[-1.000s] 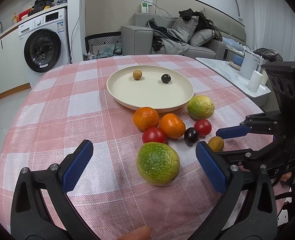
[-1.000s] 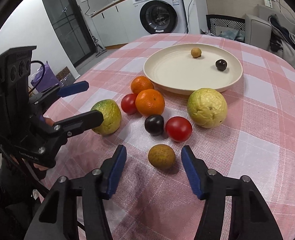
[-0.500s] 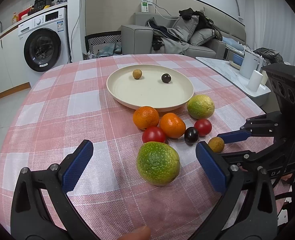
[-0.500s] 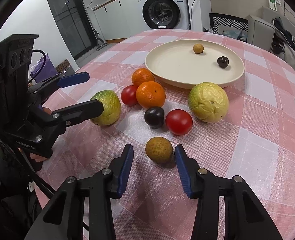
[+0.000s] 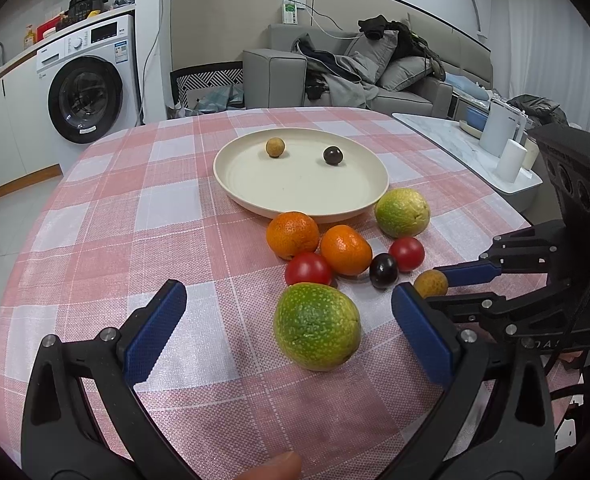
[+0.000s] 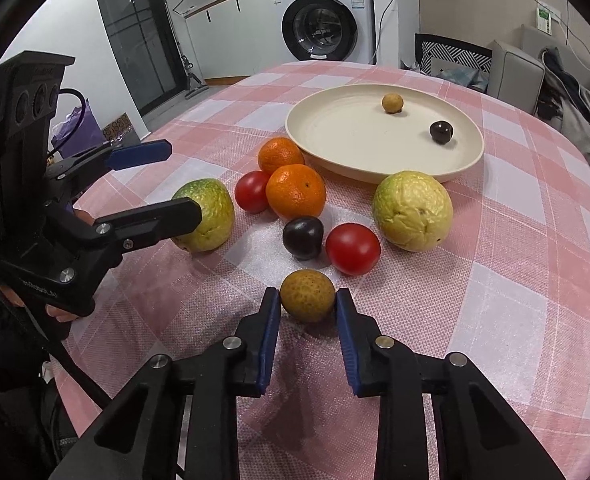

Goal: Organize fruits
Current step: 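Grasp the large green lime with the left tool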

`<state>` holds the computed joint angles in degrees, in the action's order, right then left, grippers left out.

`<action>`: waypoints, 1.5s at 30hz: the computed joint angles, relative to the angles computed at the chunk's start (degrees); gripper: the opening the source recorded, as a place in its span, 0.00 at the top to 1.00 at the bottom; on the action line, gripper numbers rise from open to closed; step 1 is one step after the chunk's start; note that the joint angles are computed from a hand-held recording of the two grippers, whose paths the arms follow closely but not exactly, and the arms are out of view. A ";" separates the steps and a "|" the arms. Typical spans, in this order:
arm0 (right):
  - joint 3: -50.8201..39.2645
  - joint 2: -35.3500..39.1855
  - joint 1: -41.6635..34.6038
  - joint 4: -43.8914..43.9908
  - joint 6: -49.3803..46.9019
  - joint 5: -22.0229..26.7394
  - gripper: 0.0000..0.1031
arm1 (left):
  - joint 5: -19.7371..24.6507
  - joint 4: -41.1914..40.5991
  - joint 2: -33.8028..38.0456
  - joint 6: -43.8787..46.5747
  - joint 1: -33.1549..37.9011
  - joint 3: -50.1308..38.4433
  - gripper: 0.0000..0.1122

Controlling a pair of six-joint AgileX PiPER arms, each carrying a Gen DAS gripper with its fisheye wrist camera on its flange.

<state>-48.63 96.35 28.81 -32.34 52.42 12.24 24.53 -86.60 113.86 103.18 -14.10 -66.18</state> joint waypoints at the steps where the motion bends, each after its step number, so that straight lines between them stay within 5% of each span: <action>1: 0.29 -0.35 0.14 -2.46 2.56 -0.22 0.72 | -0.05 -0.10 -0.07 0.08 0.00 0.06 0.09; 11: 3.08 -3.92 -0.52 -27.72 30.32 -1.44 0.72 | 0.82 1.98 0.43 0.02 0.35 0.07 0.09; 19: 3.07 -4.03 -1.13 -28.39 31.54 -1.43 0.72 | -0.94 9.18 0.32 -3.54 -1.41 0.12 0.11; 33: 3.47 -4.16 -1.13 -30.88 33.85 -1.47 0.72 | 2.94 20.58 2.63 -14.57 -1.47 -3.62 0.58; 45: 4.01 -4.57 -1.08 -35.96 39.13 -1.05 0.72 | 5.71 15.70 1.67 -10.31 -0.04 -2.77 0.58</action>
